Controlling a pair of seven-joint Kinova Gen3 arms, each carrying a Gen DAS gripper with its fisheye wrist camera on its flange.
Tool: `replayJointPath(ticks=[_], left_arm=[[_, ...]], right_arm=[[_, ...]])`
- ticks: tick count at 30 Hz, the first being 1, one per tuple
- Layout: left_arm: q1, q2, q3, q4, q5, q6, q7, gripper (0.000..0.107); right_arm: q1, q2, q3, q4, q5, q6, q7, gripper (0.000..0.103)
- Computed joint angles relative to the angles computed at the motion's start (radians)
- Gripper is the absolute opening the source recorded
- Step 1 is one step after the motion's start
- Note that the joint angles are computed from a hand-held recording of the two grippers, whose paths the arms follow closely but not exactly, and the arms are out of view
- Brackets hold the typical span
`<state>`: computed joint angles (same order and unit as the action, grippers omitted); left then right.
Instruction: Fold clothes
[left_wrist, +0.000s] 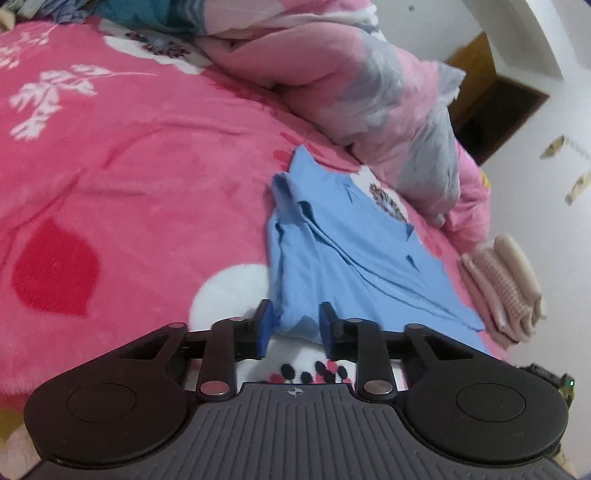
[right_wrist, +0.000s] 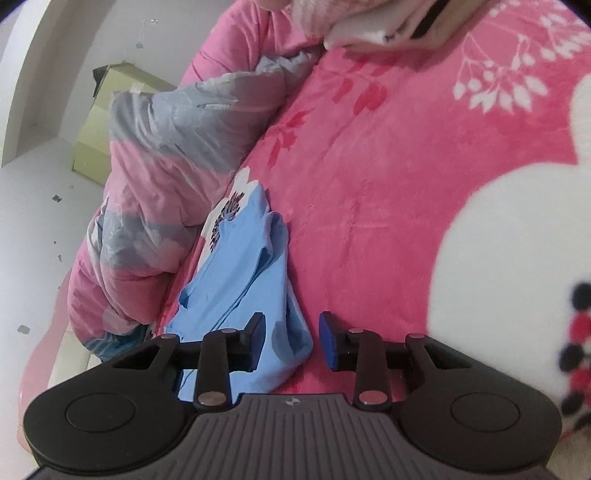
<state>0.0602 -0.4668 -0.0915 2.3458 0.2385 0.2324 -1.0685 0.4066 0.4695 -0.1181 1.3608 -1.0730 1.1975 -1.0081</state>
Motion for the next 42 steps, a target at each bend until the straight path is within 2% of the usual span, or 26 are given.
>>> replayJointPath(ticks=[1, 4, 7, 9, 11, 14, 16, 17, 19, 23, 26, 29, 33, 37, 39, 42], left_arm=[[0.024, -0.004, -0.023, 0.011, 0.006, -0.017, -0.009, 0.009], [0.104, -0.011, -0.097, 0.039, 0.019, -0.068, -0.038, 0.002], [0.163, -0.051, -0.153, 0.053, 0.024, -0.102, -0.059, 0.001], [0.140, -0.093, -0.138, 0.053, -0.014, -0.093, -0.080, 0.001], [0.111, -0.100, -0.141, 0.044, -0.048, -0.043, -0.107, 0.001], [0.167, -0.058, -0.230, 0.045, -0.026, -0.008, -0.145, 0.001], [0.206, -0.064, -0.273, 0.062, 0.007, -0.039, -0.163, 0.002], [0.202, -0.072, -0.271, 0.070, 0.020, -0.052, -0.170, 0.002], [0.140, -0.080, -0.229, 0.077, 0.014, -0.042, -0.146, 0.002], [0.057, -0.112, -0.201, 0.084, 0.039, 0.009, -0.113, 0.002], [-0.054, -0.126, -0.097, 0.056, 0.009, 0.057, -0.077, 0.004], [-0.072, -0.116, -0.045, 0.019, -0.009, 0.083, -0.068, 0.006], [-0.089, -0.059, 0.033, -0.027, -0.033, 0.106, -0.056, 0.007], [-0.214, 0.009, 0.184, -0.071, -0.104, 0.162, 0.034, 0.007], [-0.235, 0.008, 0.212, -0.057, -0.120, 0.144, 0.073, 0.007], [-0.235, 0.004, 0.215, -0.056, -0.139, 0.150, 0.110, 0.008]], right_arm=[[-0.003, -0.006, 0.002, 0.005, 0.007, -0.004, 0.002, 0.033], [-0.015, -0.013, 0.008, 0.010, 0.023, -0.022, -0.002, 0.031], [-0.025, -0.020, 0.010, 0.015, 0.033, -0.040, -0.012, 0.031], [-0.027, -0.023, 0.010, 0.017, 0.037, -0.046, -0.014, 0.031], [-0.027, -0.023, 0.010, 0.019, 0.038, -0.050, -0.013, 0.030], [-0.024, -0.017, 0.008, 0.020, 0.033, -0.052, -0.013, 0.028], [-0.021, -0.015, 0.006, 0.018, 0.033, -0.049, -0.012, 0.028], [-0.020, -0.015, 0.006, 0.017, 0.032, -0.047, -0.011, 0.028], [-0.015, -0.009, 0.003, 0.016, 0.026, -0.042, -0.009, 0.028], [-0.005, 0.003, -0.001, 0.015, 0.007, -0.033, -0.011, 0.028], [0.000, 0.010, -0.001, 0.007, -0.001, -0.021, -0.031, 0.028], [0.010, -0.009, -0.002, 0.011, -0.009, -0.020, -0.025, 0.029], [0.029, -0.038, -0.005, 0.021, -0.025, 0.004, 0.086, 0.029], [0.003, -0.046, 0.014, -0.002, 0.034, 0.017, 0.172, 0.029], [-0.005, -0.033, 0.015, -0.016, 0.048, 0.026, 0.182, 0.029], [-0.001, -0.004, 0.004, -0.035, 0.045, 0.059, 0.199, 0.029]])
